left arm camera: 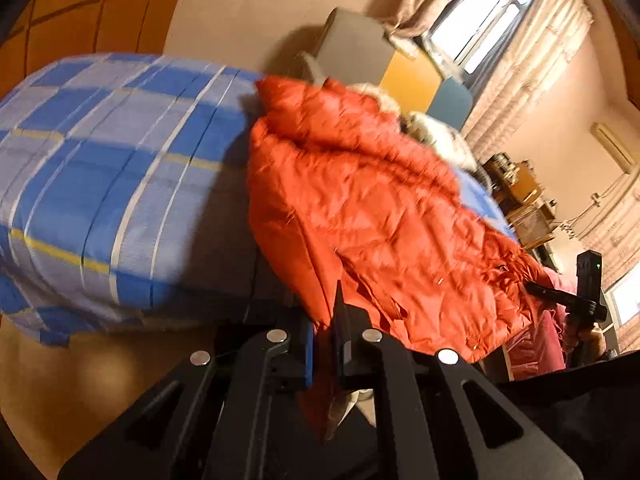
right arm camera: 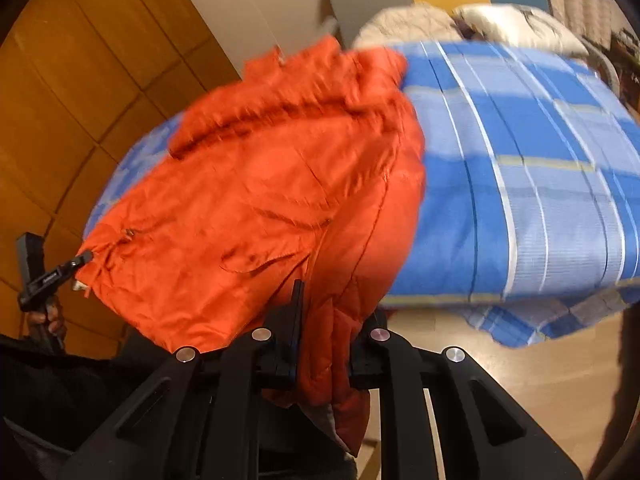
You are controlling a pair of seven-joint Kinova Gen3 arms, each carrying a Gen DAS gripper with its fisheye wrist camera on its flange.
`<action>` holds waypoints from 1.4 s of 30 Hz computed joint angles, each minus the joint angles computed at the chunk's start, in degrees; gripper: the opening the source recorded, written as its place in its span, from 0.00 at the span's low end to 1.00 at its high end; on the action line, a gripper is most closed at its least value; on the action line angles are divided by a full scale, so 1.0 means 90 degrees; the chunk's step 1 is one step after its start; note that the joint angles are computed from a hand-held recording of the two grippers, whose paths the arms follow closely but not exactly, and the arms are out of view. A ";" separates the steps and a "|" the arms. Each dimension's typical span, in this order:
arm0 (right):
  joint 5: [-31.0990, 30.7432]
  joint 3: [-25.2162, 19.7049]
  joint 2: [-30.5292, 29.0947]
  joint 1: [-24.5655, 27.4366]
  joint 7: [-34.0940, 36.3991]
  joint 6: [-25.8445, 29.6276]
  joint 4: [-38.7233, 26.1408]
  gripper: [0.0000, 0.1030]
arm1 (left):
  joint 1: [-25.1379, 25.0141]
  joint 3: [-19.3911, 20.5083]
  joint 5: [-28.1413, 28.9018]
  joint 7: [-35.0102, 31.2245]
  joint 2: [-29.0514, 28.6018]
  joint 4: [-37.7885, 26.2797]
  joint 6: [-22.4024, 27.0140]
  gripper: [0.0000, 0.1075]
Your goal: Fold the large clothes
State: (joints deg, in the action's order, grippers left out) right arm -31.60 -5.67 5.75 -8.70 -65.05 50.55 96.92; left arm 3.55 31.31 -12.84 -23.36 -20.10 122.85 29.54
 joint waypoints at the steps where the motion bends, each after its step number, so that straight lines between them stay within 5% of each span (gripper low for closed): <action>1: -0.0024 -0.0011 -0.0010 -0.0007 0.0036 -0.0028 -0.0082 0.13 | 0.0026 -0.0087 -0.0048 -0.0109 -0.0031 -0.0059 -0.0022 0.06; 10: -0.0217 -0.0086 0.0341 -0.0062 -0.0210 -0.0447 -0.0920 0.12 | -0.0112 -0.0728 0.0258 -0.0759 -0.0073 -0.0186 -0.0805 0.06; 17: 0.0260 -0.0213 0.1124 -0.0158 -0.0902 -0.0566 -0.1996 0.12 | -0.0485 -0.0889 0.0037 -0.1212 0.0628 -0.0729 -0.0994 0.06; 23: 0.0749 -0.0276 0.1970 -0.0242 -0.1576 -0.0370 -0.3141 0.12 | -0.0270 -0.1565 -0.0020 -0.1419 0.1420 -0.1300 -0.1141 0.06; 37: 0.1781 -0.0140 0.3972 -0.0625 -0.3305 0.1058 -0.5993 0.12 | 0.0462 -0.2814 0.0251 -0.2017 0.3501 -0.3330 0.0142 0.07; 42: 0.1685 -0.0264 0.4374 -0.0553 -0.3591 0.1458 -0.6702 0.23 | 0.0682 -0.3178 0.0510 -0.2179 0.3882 -0.3806 0.0560 0.11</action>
